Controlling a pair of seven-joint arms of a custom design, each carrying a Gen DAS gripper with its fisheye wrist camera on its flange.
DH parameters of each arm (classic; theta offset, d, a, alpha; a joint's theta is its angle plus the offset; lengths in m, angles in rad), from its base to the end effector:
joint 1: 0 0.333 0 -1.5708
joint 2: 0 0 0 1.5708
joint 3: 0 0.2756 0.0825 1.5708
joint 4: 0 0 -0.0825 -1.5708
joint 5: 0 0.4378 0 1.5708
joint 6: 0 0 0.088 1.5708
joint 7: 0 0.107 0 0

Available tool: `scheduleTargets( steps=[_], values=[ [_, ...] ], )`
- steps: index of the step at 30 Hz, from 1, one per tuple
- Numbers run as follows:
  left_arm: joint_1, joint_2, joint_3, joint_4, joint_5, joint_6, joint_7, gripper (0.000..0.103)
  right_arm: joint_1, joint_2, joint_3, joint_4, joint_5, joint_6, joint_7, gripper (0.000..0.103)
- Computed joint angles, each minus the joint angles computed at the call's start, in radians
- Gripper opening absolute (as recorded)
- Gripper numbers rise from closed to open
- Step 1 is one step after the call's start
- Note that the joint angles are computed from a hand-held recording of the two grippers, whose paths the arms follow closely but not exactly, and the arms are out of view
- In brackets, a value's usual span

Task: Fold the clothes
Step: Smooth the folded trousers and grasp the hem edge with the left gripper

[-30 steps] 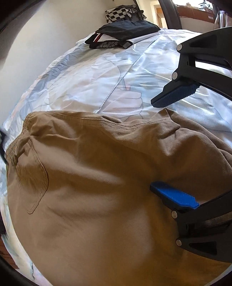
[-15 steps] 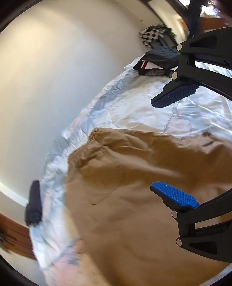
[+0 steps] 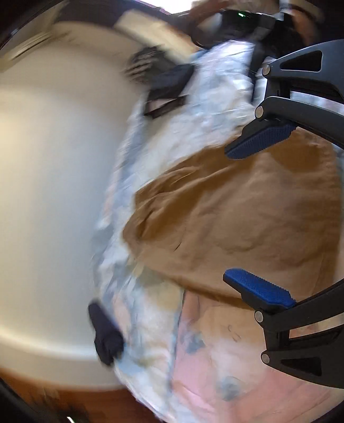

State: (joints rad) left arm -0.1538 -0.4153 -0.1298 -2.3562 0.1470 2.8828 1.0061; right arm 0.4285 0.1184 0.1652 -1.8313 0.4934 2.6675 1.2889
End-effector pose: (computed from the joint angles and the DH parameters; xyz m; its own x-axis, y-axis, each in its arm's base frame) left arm 0.5158 -0.1644 0.5422 0.0096 -0.9647 0.2634 -0.6047 -0.2153 -0.7668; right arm 0.5792 0.3696 0.4864 0.5605 -0.7773 -0.2857 -0.7048 -0.2665 -0.6574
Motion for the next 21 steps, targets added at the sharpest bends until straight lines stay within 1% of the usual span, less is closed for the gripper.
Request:
scheduleTargets(
  steps=[1, 2, 3, 4, 5, 6, 7, 8, 10, 11, 13, 16, 21],
  values=[
    [-0.012, 0.017, 0.012, 0.008, -0.014, -0.010, 0.015, 0.084, -0.001, 0.016, 0.008, 0.011, 0.038, 0.008, -0.013, 0.079],
    [-0.015, 0.041, 0.019, 0.023, -0.025, -0.036, 0.021, 0.084, -0.002, 0.034, 0.015, 0.025, 0.058, 0.005, -0.039, 0.079],
    [-0.053, 0.073, 0.056, 0.043, -0.090, -0.066, 0.067, 0.084, -0.001, 0.047, 0.021, 0.035, 0.065, -0.005, -0.073, 0.078],
    [-0.083, 0.105, 0.087, 0.069, -0.156, -0.123, 0.111, 0.084, 0.007, 0.064, 0.019, 0.052, 0.024, -0.027, -0.082, 0.077],
    [-0.078, 0.132, 0.087, 0.097, -0.151, -0.203, 0.106, 0.083, 0.018, 0.077, 0.011, 0.065, -0.028, -0.057, -0.062, 0.077],
    [-0.045, 0.163, 0.059, 0.130, -0.155, -0.283, 0.106, 0.078, 0.027, 0.091, 0.000, 0.084, -0.087, -0.111, -0.022, 0.075],
    [-0.029, 0.184, 0.045, 0.149, -0.146, -0.330, 0.107, 0.073, 0.029, 0.092, -0.004, 0.087, -0.112, -0.144, -0.003, 0.071],
    [-0.017, 0.182, 0.037, 0.141, -0.145, -0.325, 0.114, 0.072, 0.029, 0.089, -0.006, 0.084, -0.128, -0.170, 0.009, 0.071],
    [-0.005, 0.166, 0.031, 0.114, -0.171, -0.288, 0.120, 0.072, 0.024, 0.085, -0.007, 0.088, -0.147, -0.219, 0.003, 0.070],
    [0.005, 0.163, 0.026, 0.111, -0.169, -0.288, 0.104, 0.072, 0.024, 0.088, -0.009, 0.096, -0.163, -0.245, 0.005, 0.070],
    [0.022, 0.155, 0.011, 0.108, -0.142, -0.305, 0.074, 0.070, 0.023, 0.083, -0.010, 0.089, -0.171, -0.253, 0.015, 0.070],
    [0.030, 0.152, 0.000, 0.112, -0.110, -0.334, 0.067, 0.070, 0.026, 0.089, -0.011, 0.101, -0.188, -0.264, 0.040, 0.070],
    [0.053, 0.160, -0.029, 0.141, 0.006, -0.408, 0.008, 0.070, 0.029, 0.098, -0.013, 0.123, -0.218, -0.295, 0.059, 0.070]
  ],
)
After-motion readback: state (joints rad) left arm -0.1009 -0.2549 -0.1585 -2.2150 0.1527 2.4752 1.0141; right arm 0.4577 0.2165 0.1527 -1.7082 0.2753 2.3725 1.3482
